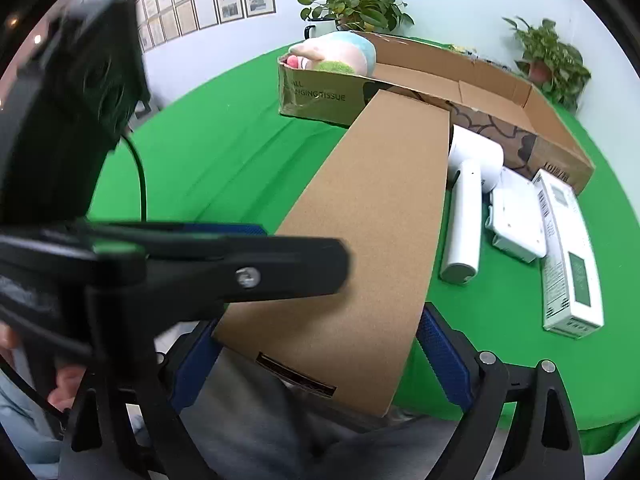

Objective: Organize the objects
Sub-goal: 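Move the left tool to the long brown cardboard box, then grasp the long brown box edge with the left gripper and lift it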

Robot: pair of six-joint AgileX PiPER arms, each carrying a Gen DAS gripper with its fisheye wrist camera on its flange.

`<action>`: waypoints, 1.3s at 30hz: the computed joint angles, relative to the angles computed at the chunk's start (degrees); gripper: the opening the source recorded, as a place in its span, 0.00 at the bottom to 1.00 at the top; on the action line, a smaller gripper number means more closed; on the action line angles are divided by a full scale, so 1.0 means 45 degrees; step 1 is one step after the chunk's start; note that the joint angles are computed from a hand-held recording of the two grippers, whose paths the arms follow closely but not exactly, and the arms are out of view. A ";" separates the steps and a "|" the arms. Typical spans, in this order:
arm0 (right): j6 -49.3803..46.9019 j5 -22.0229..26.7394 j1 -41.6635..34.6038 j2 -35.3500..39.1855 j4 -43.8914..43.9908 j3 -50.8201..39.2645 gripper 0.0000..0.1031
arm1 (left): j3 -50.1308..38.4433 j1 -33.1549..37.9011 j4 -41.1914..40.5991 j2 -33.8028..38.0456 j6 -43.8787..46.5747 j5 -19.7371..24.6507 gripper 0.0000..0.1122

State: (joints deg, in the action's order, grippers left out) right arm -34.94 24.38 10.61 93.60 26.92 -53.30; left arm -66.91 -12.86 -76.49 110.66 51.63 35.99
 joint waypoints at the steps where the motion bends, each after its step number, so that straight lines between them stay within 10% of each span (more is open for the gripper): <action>1: -0.0641 0.0348 -0.0184 -0.0055 0.0804 -0.0024 0.90 | 0.0206 0.0155 -0.0247 -0.0014 0.0210 0.0124 0.75; 7: -0.3858 0.2302 -0.1210 -0.0155 0.4612 0.0108 0.89 | 0.0897 0.0987 -0.1787 0.0258 0.1249 0.1506 0.75; 10: -0.5072 0.3822 -0.1944 0.0088 0.6052 0.0037 0.89 | 0.1058 0.1029 -0.1984 0.0102 0.1624 0.1787 0.59; 23: -0.6205 0.7924 -0.3387 0.2312 0.7529 -0.1639 0.93 | 0.1394 -0.0382 0.2137 -0.2063 -0.2591 -0.1957 0.57; 30: -0.6623 0.7797 -0.3646 0.2363 0.7275 -0.1896 0.99 | 0.0336 -0.1404 0.6017 -0.1937 -0.6210 -0.2482 0.57; 39: -0.6705 0.8317 -0.5325 0.1967 0.6202 -0.2585 0.99 | -0.1140 -0.2346 0.6624 -0.0910 -0.6678 -0.2189 0.58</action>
